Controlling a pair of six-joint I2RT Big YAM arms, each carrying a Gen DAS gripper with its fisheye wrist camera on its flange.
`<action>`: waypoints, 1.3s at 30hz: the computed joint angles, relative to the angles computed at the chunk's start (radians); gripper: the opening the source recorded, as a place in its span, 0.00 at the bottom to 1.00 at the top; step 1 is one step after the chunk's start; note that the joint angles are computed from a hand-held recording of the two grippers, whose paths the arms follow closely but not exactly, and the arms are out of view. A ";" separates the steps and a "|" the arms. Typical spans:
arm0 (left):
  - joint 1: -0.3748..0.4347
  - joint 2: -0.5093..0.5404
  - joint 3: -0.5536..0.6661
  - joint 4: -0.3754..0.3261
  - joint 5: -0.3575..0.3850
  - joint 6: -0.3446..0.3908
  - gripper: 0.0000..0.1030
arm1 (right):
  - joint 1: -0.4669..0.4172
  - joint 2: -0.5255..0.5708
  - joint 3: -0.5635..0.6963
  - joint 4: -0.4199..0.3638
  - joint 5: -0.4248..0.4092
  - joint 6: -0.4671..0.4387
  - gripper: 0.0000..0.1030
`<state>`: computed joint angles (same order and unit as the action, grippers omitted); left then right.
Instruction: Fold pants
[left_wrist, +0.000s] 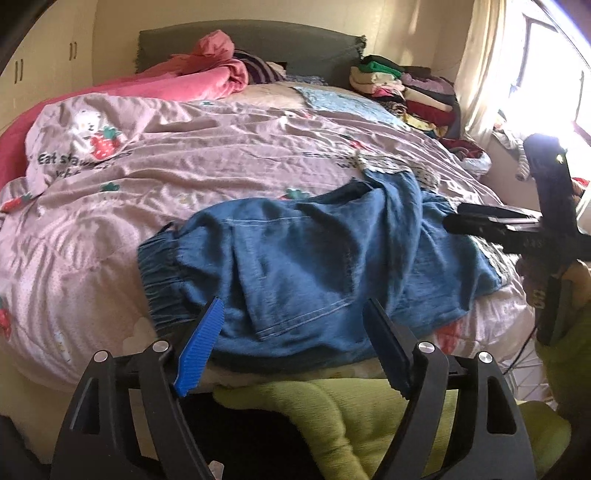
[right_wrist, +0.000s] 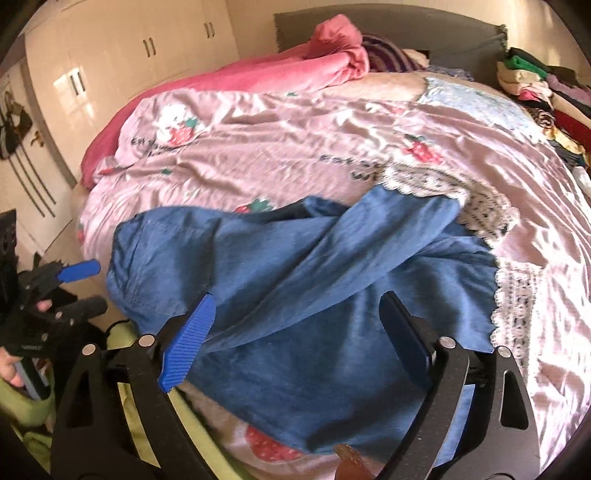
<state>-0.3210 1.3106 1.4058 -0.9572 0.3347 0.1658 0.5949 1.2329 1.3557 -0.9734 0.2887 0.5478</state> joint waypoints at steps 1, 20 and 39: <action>-0.009 0.004 0.002 -0.005 0.002 0.003 0.74 | -0.007 -0.003 -0.001 0.000 0.002 -0.001 0.82; -0.147 0.143 0.098 -0.078 0.064 0.011 0.74 | -0.171 0.183 0.177 -0.029 0.023 -0.122 0.83; -0.188 0.239 0.142 -0.088 0.056 0.006 0.56 | -0.288 0.462 0.425 -0.127 -0.004 -0.084 0.76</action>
<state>-0.5090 1.5493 1.5474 -1.0451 0.3909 0.1717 0.3069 1.6949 1.7810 -1.1006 0.2849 0.4634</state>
